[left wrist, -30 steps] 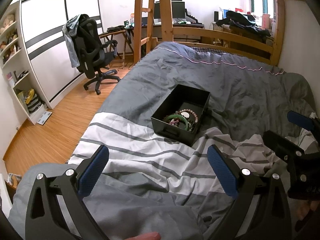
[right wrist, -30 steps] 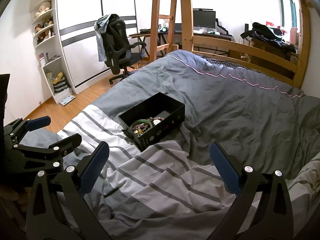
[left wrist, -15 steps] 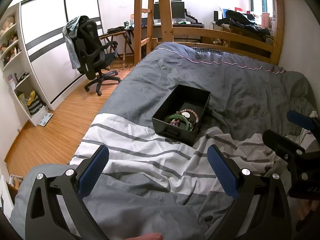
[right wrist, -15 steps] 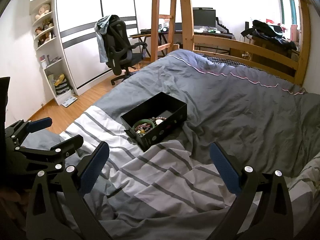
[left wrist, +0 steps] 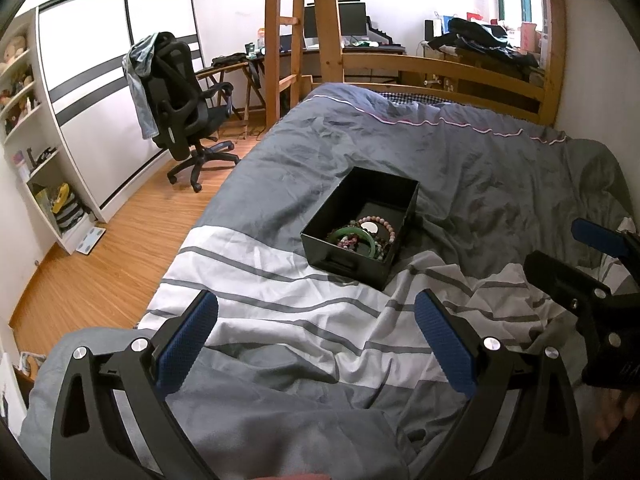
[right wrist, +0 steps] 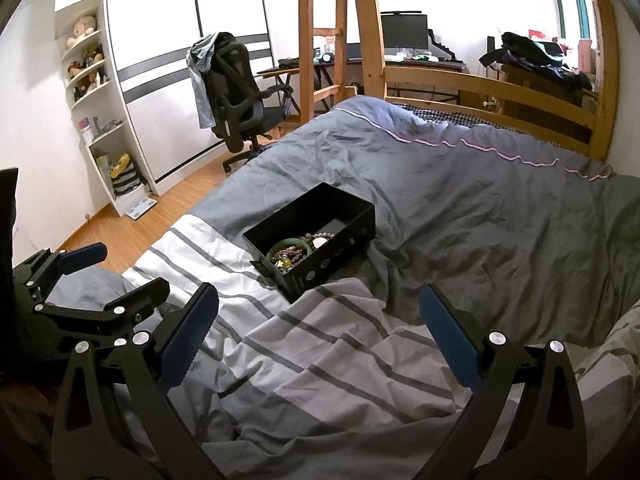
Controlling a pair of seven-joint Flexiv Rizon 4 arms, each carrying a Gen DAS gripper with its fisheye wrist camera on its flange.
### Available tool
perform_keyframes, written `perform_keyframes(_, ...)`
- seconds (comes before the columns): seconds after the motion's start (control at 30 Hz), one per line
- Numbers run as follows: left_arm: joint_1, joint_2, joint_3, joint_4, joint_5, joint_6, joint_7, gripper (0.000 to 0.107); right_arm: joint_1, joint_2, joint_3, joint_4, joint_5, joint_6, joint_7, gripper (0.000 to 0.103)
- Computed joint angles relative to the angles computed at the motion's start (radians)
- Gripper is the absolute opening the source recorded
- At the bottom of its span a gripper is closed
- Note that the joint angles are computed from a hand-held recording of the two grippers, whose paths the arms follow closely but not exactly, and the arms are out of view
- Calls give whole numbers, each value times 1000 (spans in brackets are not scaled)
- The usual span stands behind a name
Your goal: Organize jewelry
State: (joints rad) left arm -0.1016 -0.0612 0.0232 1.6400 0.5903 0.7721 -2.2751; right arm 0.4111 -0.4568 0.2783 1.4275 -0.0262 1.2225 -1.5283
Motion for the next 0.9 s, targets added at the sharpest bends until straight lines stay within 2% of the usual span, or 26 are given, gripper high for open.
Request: perform_keyframes(0.9,1,-5,2,2,-13,10,12,97,4,-2,0,1,7,-5,7,99)
